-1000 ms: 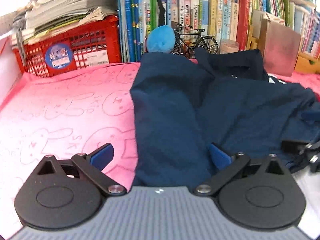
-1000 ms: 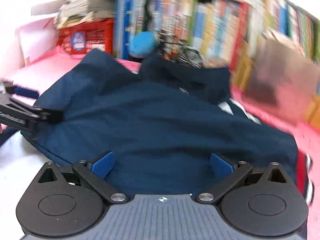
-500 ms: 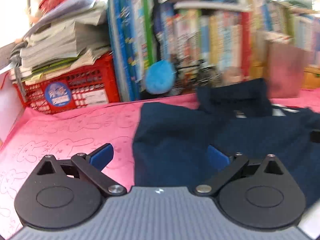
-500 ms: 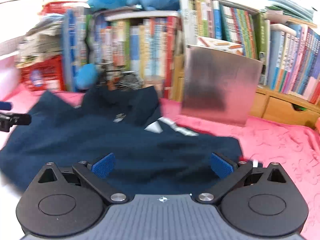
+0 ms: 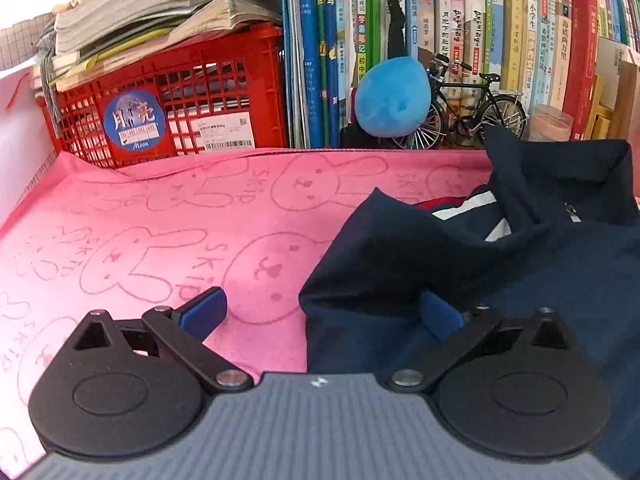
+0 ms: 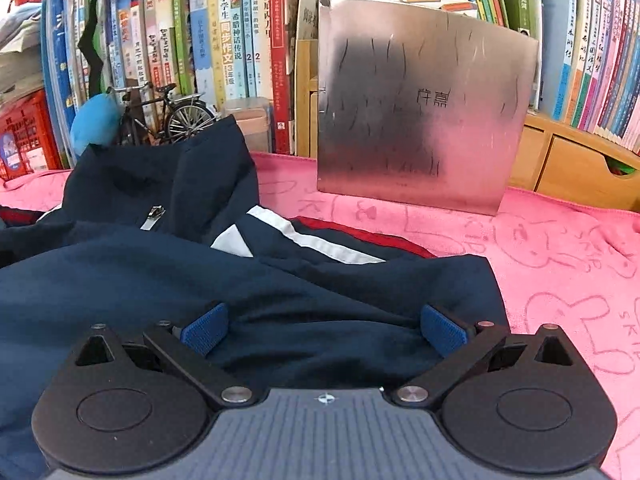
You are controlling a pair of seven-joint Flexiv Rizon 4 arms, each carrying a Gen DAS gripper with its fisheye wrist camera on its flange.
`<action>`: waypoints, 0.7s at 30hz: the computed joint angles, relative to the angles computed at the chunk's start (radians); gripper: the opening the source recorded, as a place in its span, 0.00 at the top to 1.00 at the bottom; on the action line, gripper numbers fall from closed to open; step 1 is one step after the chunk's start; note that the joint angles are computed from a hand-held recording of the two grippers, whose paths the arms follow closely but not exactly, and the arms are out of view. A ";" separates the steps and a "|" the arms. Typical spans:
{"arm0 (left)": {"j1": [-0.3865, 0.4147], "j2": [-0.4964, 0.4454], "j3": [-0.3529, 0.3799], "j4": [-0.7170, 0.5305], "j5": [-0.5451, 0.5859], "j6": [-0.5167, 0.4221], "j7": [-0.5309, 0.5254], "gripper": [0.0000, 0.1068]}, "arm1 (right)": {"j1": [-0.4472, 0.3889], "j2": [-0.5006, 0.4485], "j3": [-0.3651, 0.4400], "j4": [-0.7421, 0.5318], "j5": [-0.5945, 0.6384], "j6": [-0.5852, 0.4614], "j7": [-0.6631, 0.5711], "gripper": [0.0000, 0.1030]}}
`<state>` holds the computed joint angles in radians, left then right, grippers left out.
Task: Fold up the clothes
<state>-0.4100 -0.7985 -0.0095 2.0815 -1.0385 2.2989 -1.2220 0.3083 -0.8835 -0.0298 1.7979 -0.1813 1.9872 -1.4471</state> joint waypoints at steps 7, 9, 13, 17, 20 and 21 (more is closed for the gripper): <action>-0.001 0.036 0.015 0.000 -0.019 -0.095 0.001 0.04 | 0.034 0.006 -0.030 -0.006 0.041 -0.024 0.017 0.00; -0.055 0.100 0.030 0.026 -0.141 -0.162 0.050 0.07 | 0.072 0.030 -0.064 0.024 0.066 -0.039 0.018 0.00; -0.107 0.229 0.001 0.183 -0.084 -0.073 -0.002 0.05 | 0.118 0.160 -0.063 0.202 0.098 0.002 -0.021 0.00; -0.201 0.309 -0.059 0.278 -0.175 0.024 0.060 0.04 | 0.009 0.309 0.090 0.431 0.031 0.097 -0.068 0.00; -0.238 0.338 -0.123 0.329 -0.221 0.035 0.050 0.04 | 0.000 0.377 0.136 0.588 0.032 0.191 -0.107 0.00; -0.257 0.337 -0.142 0.334 -0.263 0.037 0.058 0.04 | 0.016 0.396 0.138 0.635 0.047 0.222 -0.120 0.00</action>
<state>-0.6669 -0.4612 -0.1520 2.4160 -1.3013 2.3359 -1.1638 0.3243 -0.4876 0.1080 2.4332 -0.1345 2.2088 -1.5675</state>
